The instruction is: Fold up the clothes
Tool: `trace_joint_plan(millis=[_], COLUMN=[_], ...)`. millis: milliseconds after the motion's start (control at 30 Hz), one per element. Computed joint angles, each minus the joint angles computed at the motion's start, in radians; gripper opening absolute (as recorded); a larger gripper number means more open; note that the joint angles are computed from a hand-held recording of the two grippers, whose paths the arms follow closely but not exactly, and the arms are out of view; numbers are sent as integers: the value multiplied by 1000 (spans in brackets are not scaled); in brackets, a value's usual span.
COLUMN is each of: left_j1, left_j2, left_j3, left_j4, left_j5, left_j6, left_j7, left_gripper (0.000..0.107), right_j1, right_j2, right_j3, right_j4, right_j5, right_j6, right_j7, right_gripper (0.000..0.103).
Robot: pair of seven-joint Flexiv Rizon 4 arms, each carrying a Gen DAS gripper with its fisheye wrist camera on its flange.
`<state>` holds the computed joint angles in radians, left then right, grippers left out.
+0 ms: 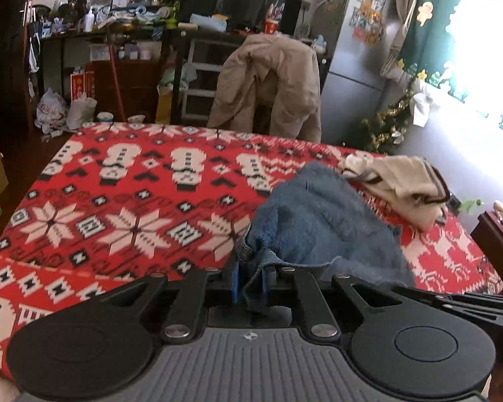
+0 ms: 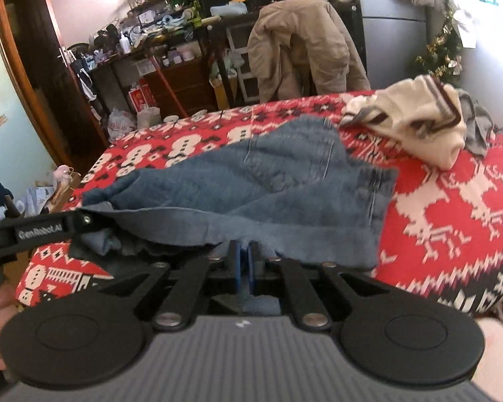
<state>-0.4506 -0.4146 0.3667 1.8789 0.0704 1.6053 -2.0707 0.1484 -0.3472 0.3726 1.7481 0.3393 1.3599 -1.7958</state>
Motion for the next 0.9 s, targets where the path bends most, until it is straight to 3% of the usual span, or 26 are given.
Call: trace_joint_plan(millis=[167, 300, 400, 467, 633, 900], left_j1=[-16, -83, -171, -193, -193, -99], left_j2=[19, 37, 39, 46, 62, 53], left_j3=[20, 98, 197, 219, 203, 39], left_j4=[31, 53, 57, 65, 87, 70], left_j5=[12, 33, 53, 53, 17, -48], left_j6=[20, 46, 58, 68, 92, 98], left_j7=[-14, -38, -59, -57, -22, 131], left_gripper=[19, 19, 18, 18, 18, 18], right_j1=[63, 23, 8, 1, -20, -52], right_j2=[45, 12, 3, -4, -9, -16], right_j3=[-47, -23, -8, -2, 12, -4], right_j4=[72, 13, -10, -24, -43, -40], right_j5=[-72, -73, -70, -67, -56, -46], right_j6=[53, 38, 41, 44, 46, 62], right_j7=[92, 55, 39, 26, 3, -16], right_gripper=[7, 10, 10, 10, 10, 10])
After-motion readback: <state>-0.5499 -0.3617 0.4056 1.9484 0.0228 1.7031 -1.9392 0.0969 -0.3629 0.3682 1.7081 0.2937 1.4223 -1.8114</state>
